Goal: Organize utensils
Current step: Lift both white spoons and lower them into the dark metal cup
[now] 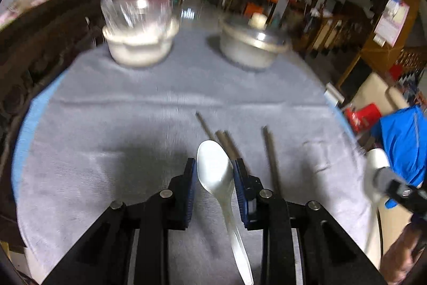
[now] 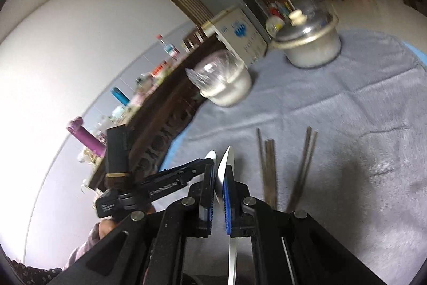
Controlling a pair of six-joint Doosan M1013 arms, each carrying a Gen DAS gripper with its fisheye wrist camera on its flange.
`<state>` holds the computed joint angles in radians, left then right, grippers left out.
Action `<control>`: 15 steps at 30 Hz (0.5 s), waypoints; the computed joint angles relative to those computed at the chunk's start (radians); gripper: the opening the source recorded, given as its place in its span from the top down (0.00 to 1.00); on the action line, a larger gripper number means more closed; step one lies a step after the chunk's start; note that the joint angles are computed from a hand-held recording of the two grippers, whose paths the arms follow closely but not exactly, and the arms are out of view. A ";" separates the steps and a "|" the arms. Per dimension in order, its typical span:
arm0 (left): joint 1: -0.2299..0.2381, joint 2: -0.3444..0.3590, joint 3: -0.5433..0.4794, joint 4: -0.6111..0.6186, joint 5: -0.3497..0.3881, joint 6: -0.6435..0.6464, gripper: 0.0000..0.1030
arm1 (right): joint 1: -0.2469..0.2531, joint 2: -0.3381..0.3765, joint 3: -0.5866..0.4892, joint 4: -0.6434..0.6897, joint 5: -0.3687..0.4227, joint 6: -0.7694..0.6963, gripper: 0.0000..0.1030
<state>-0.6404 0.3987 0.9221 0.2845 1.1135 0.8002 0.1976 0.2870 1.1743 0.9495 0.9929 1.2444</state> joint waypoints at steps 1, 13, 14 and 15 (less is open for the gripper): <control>-0.008 -0.011 0.006 0.021 -0.011 -0.014 0.72 | 0.000 -0.013 0.018 0.020 -0.020 -0.015 0.93; -0.167 -0.114 0.141 0.456 -0.119 -0.347 0.72 | 0.029 -0.168 0.252 0.341 -0.288 -0.291 0.93; -0.182 -0.119 0.155 0.510 -0.114 -0.383 0.72 | 0.038 -0.182 0.276 0.369 -0.325 -0.326 0.93; -0.194 -0.120 0.165 0.552 -0.106 -0.413 0.72 | 0.039 -0.186 0.285 0.376 -0.335 -0.334 0.93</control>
